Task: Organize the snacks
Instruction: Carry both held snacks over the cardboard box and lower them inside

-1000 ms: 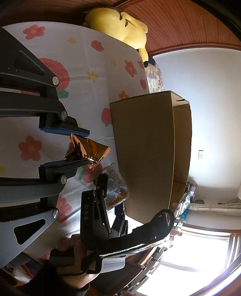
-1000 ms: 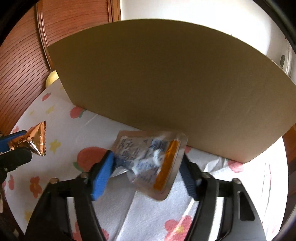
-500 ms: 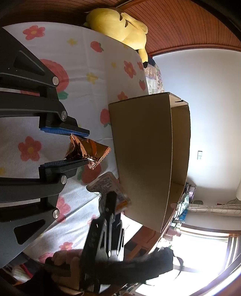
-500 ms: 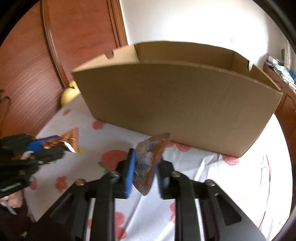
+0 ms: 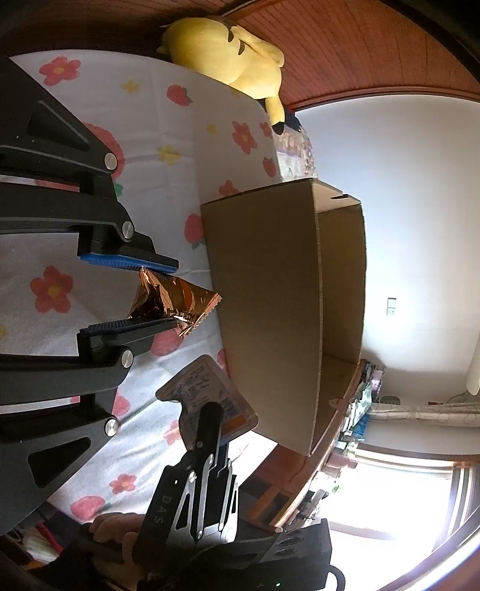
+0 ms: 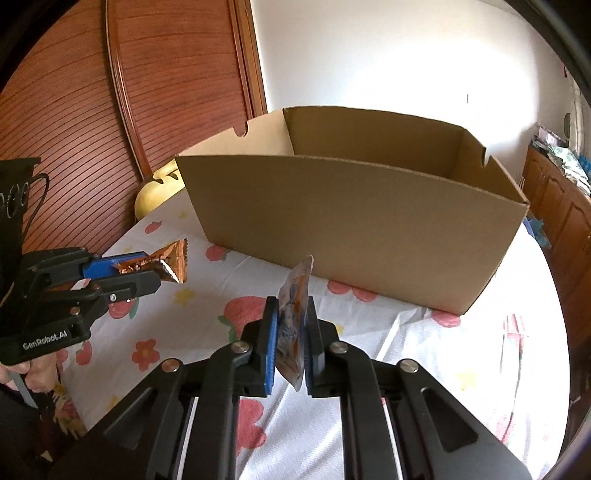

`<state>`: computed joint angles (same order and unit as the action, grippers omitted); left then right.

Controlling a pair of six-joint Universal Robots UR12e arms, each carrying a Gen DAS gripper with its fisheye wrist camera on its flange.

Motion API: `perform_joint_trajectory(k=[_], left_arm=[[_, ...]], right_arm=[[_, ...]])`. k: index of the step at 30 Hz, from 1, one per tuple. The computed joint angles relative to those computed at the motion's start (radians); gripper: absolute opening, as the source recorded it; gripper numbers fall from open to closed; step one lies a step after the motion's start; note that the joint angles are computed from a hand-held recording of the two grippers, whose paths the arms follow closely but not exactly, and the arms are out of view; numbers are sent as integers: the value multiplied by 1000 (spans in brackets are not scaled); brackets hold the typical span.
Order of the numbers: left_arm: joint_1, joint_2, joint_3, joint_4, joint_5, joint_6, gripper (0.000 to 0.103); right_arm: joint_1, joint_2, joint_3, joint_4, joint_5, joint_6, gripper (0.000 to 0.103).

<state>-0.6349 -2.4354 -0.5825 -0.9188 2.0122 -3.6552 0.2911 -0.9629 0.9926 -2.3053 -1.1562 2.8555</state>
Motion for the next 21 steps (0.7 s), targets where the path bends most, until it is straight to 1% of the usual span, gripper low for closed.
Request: perform_joint_trajectory(k=[11,21], left_arm=[[1,-17,47,25,31,64,24],[3,-43,108,43,65,131,24]], right_arm=[[-9,-15,-3,-63,-2,5,13],[-13,-10,-40,-109,-11,8,13]])
